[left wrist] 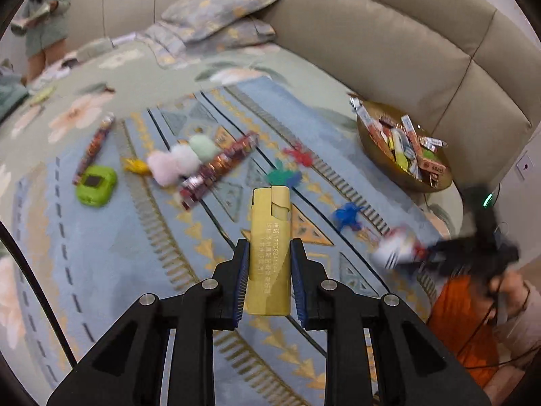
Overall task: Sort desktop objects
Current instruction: 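Carry both items over the gold basket and open both grippers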
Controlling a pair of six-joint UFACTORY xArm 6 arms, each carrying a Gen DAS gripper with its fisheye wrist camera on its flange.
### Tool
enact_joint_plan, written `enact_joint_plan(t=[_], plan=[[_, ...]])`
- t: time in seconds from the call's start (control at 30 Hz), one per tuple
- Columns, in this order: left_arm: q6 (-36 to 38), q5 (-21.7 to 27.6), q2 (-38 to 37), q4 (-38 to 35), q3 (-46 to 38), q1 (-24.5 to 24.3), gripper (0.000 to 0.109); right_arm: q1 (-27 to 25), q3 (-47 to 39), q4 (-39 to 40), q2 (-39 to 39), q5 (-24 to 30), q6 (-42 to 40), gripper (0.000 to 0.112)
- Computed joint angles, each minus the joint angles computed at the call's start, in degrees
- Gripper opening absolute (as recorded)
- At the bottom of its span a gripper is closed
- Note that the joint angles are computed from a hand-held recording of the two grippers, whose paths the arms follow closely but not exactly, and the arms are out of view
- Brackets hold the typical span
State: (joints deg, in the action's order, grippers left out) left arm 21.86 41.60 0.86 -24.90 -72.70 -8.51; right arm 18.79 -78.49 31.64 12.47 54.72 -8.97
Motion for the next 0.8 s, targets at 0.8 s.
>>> enact_joint_plan(t=[0.8], plan=[[0.0, 3.7, 9.7, -8.3, -17.7, -9.4, 0.021, -7.5, 10.4, 14.5, -20.1, -28.5, -13.3, 0.048]])
